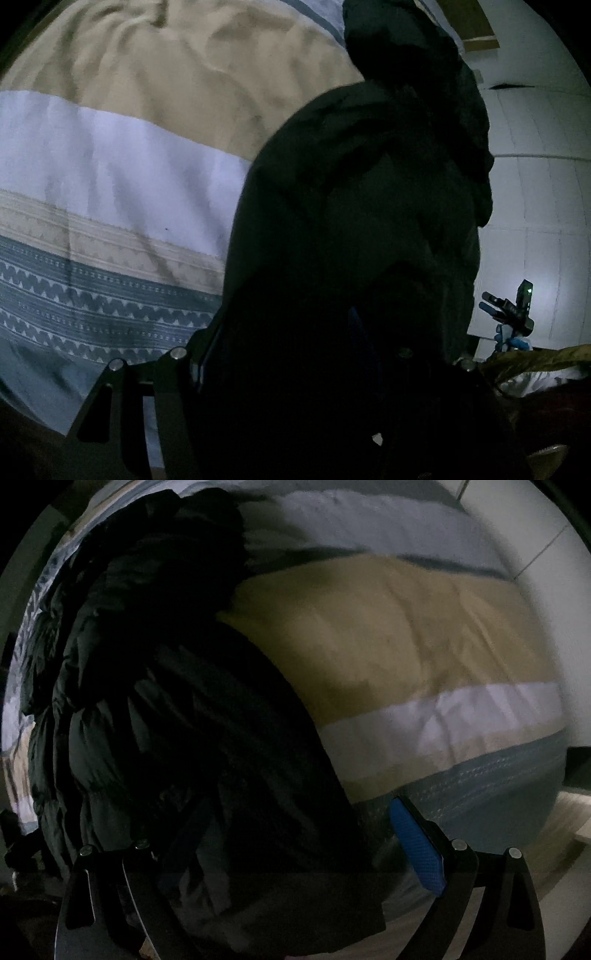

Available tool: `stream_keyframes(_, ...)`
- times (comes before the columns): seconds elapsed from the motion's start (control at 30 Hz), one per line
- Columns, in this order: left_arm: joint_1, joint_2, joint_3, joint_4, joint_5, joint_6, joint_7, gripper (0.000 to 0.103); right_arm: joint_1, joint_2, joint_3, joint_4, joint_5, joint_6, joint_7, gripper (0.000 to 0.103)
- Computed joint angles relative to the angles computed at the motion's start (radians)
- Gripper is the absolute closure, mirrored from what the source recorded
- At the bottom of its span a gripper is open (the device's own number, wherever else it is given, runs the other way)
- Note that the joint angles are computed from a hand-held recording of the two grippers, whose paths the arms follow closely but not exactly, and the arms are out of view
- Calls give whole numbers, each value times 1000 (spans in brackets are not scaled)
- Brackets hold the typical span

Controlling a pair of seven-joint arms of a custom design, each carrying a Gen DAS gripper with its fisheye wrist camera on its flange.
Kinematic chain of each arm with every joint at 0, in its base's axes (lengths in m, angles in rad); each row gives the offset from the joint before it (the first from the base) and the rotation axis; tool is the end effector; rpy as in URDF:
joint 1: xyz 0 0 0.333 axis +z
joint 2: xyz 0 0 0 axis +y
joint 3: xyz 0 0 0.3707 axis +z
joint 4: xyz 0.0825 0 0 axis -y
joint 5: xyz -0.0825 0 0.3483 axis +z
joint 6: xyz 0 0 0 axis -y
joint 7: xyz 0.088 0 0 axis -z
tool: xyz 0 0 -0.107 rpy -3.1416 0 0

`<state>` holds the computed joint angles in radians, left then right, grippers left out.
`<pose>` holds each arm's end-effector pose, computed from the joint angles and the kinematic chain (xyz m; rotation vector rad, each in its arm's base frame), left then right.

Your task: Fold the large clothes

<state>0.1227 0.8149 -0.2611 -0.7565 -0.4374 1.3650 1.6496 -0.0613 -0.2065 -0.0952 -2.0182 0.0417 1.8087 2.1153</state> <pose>0.7336 -0.0607 0.5176 1.6035 -1.9739 0.4190 0.4450 -0.0711 0.6022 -1.2994 2.8261 0.0810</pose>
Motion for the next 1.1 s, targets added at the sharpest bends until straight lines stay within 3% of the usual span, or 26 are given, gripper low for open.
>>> stream_keyframes(0.33,0,-76,26,-147,7,32,-32,42,-31,-125,-43,-274,164,113,-71,6)
stream_keyframes(0.5,-25,-117,44,-230,28,93,-72,42,-42,-168,-58,-369,249,183,-70,4)
stream_keyframes(0.67,-53,-132,41,-237,49,95,-86,46,-29,-176,-75,-379,336,147,-98,4)
stream_keyframes(0.7,-56,-134,39,-235,48,95,-89,59,-27,-175,-79,-373,354,125,-100,9)
stream_keyframes(0.77,-60,-145,35,-253,31,113,-105,74,-29,-180,-80,-364,382,108,-98,27)
stream_keyframes(0.83,-71,-148,29,-246,25,117,-112,84,-27,-186,-79,-348,413,98,-96,55)
stream_keyframes(0.93,-87,-136,21,-197,30,93,-114,92,-10,-171,-76,-292,424,56,-127,78)
stream_keyframes(1.1,-93,-108,8,-84,2,81,-164,95,15,-123,-58,-150,413,6,-179,89)
